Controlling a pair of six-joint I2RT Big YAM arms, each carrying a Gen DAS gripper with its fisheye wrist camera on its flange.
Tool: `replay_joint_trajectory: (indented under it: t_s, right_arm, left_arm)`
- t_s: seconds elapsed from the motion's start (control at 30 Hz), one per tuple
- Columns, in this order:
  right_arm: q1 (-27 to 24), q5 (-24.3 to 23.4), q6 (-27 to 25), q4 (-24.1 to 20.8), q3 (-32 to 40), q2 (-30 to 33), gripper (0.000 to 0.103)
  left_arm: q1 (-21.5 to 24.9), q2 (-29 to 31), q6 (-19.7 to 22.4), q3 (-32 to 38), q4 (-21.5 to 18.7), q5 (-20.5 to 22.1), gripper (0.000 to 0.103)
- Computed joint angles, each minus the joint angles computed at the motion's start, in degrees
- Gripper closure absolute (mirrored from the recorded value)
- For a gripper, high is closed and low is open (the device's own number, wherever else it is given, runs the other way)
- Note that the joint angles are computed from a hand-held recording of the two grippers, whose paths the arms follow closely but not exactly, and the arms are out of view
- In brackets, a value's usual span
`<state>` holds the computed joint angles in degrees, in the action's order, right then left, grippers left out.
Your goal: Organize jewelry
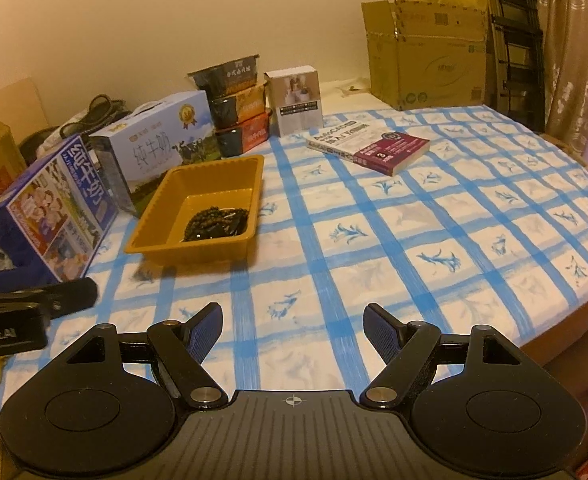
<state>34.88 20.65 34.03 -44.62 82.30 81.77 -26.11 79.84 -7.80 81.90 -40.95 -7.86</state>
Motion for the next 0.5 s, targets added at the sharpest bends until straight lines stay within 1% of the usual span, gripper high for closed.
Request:
replay_joint_trajectory:
  t_s: [0.1,0.3,0.5]
  right_arm:
    - [0.81,1.24,0.47,-0.56,-1.18,-1.6,0.026]
    - [0.99,1.48,1.65,-0.62,-3.09,-3.69,0.026]
    - [0.53,0.07,2.06,-0.08,-3.83,-4.36,0.026]
  left_arm:
    - [-0.49,-0.32,-0.27,-0.39,-0.35,0.27,0.011]
    - [-1.3,0.09,-0.12,-0.38,-1.05,0.91,0.011]
    - [-1.41,0.73,0.29,0.04,-1.5,1.37,0.011]
